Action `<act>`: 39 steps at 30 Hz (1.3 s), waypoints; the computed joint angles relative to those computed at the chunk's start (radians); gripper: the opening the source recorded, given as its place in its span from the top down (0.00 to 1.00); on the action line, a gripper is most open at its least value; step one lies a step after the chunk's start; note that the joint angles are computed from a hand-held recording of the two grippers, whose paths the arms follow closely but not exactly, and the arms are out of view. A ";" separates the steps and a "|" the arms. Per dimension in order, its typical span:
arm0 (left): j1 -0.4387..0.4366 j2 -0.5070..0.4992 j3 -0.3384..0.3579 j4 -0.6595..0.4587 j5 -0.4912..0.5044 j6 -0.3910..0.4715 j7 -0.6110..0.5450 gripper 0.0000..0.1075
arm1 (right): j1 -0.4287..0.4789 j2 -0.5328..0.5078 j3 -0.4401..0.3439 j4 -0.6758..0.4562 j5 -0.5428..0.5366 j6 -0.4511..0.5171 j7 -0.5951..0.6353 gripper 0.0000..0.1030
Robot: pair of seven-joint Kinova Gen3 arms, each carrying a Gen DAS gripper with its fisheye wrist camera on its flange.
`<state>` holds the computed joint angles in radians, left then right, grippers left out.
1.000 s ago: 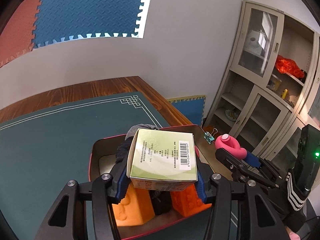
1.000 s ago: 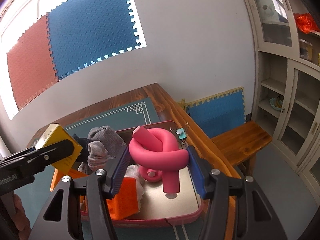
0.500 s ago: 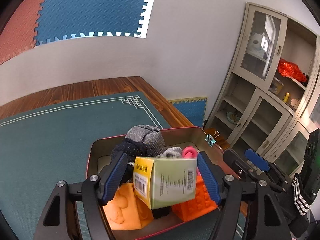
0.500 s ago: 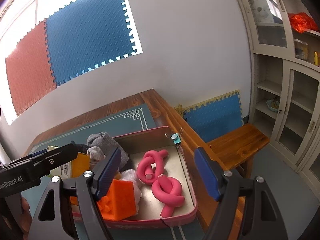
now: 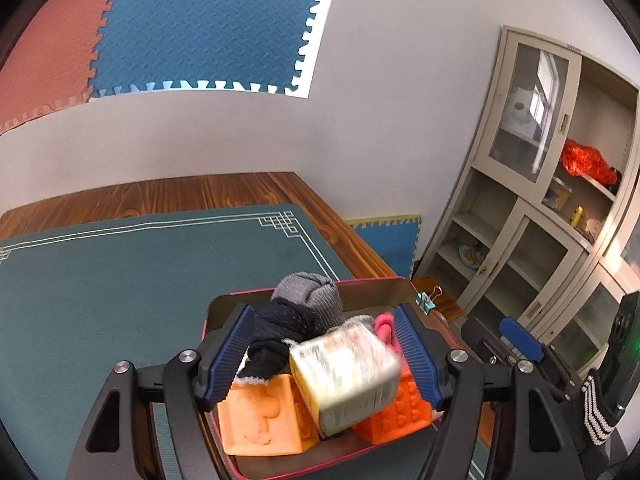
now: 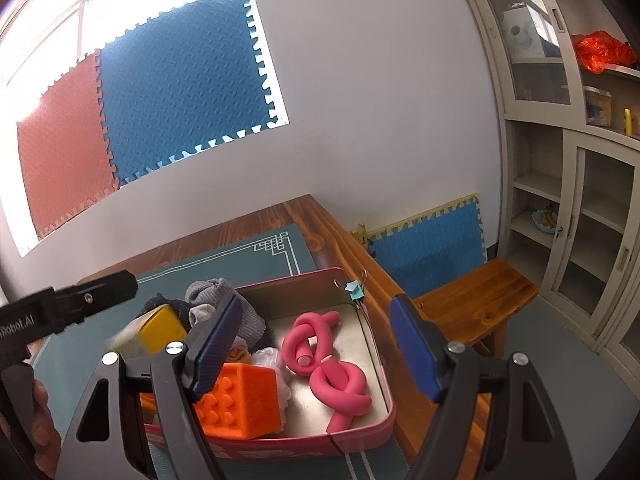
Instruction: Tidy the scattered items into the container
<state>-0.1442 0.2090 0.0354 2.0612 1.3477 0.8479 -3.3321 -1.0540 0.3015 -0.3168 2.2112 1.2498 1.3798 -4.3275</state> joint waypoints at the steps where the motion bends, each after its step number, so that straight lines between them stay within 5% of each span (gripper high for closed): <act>1: -0.002 -0.003 -0.001 0.002 0.001 0.001 -0.003 0.32 | -0.002 0.000 0.000 0.000 0.000 0.004 -0.003 0.23; 14: -0.040 -0.002 -0.029 0.025 -0.015 0.015 -0.009 0.32 | -0.040 0.019 -0.018 -0.001 0.078 0.028 0.030 0.21; 27: -0.145 -0.004 -0.073 0.043 -0.071 0.088 -0.032 0.32 | -0.046 0.041 -0.034 -0.018 0.176 -0.054 0.097 0.21; 36: -0.284 0.016 -0.134 0.084 -0.175 0.152 -0.175 0.31 | -0.048 0.043 -0.019 0.003 0.165 -0.072 0.020 0.21; 39: -0.323 0.022 -0.142 0.104 -0.202 0.158 -0.222 0.23 | -0.052 0.046 -0.021 0.004 0.154 -0.061 0.013 0.21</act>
